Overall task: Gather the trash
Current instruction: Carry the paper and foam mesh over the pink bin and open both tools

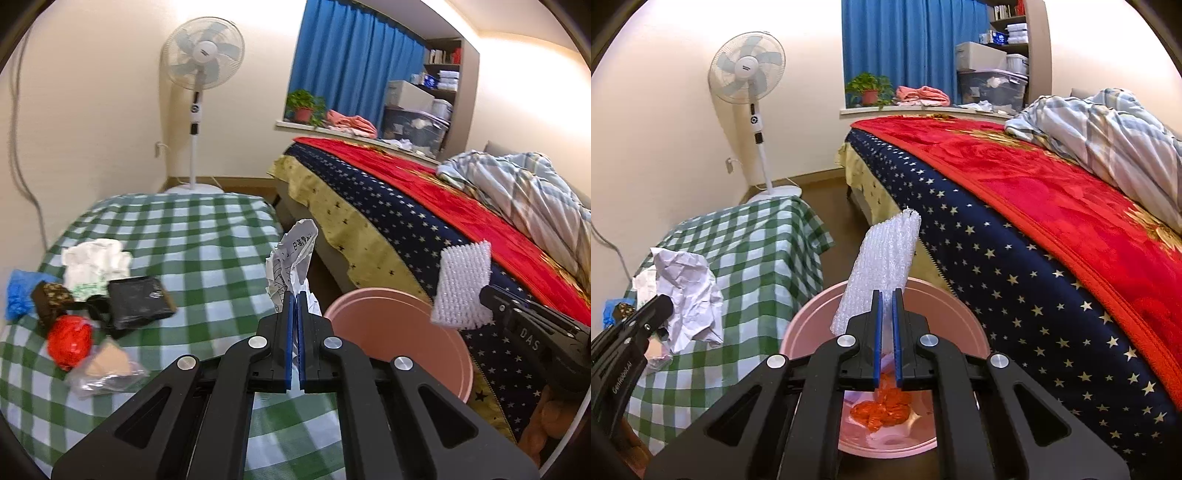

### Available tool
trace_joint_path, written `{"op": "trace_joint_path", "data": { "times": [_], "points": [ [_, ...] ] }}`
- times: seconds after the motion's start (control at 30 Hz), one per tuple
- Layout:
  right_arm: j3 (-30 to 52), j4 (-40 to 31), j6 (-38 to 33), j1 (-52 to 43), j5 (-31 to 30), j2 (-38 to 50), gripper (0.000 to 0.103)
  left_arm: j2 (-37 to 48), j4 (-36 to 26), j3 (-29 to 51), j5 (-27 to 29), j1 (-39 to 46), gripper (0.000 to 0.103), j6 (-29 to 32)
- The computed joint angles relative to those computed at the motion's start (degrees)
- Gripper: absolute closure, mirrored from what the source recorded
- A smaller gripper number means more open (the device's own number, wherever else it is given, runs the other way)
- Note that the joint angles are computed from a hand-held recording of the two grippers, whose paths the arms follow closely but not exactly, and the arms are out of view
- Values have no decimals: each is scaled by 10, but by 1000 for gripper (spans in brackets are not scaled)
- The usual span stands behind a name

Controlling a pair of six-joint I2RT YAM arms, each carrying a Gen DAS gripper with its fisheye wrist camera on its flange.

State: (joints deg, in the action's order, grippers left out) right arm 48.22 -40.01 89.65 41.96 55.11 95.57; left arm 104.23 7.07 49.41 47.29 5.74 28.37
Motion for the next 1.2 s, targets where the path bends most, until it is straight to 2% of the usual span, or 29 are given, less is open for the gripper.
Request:
{"op": "trace_joint_path", "data": {
  "times": [0.2,0.77,0.83,0.87,0.93,0.97,1.2],
  "points": [
    [-10,-11,24,-9,-4,2,98,6,-1,-8,2,-30,101,12],
    [-31,-23,59,-21,-12,-1,97,38,-1,-2,1,-85,101,-3],
    [-32,-25,67,-22,-14,-2,94,41,-13,4,11,-86,99,2],
    [-33,-26,68,-23,-17,-3,91,43,-17,6,12,-88,92,3],
    [-33,-34,75,-25,-19,-1,78,43,-9,3,11,-89,81,-2],
    [-29,-45,89,-22,-17,2,73,44,-7,3,12,-87,81,-5],
    [-24,-51,97,-15,-10,3,71,40,-6,4,9,-78,81,-8]
  ]
}}
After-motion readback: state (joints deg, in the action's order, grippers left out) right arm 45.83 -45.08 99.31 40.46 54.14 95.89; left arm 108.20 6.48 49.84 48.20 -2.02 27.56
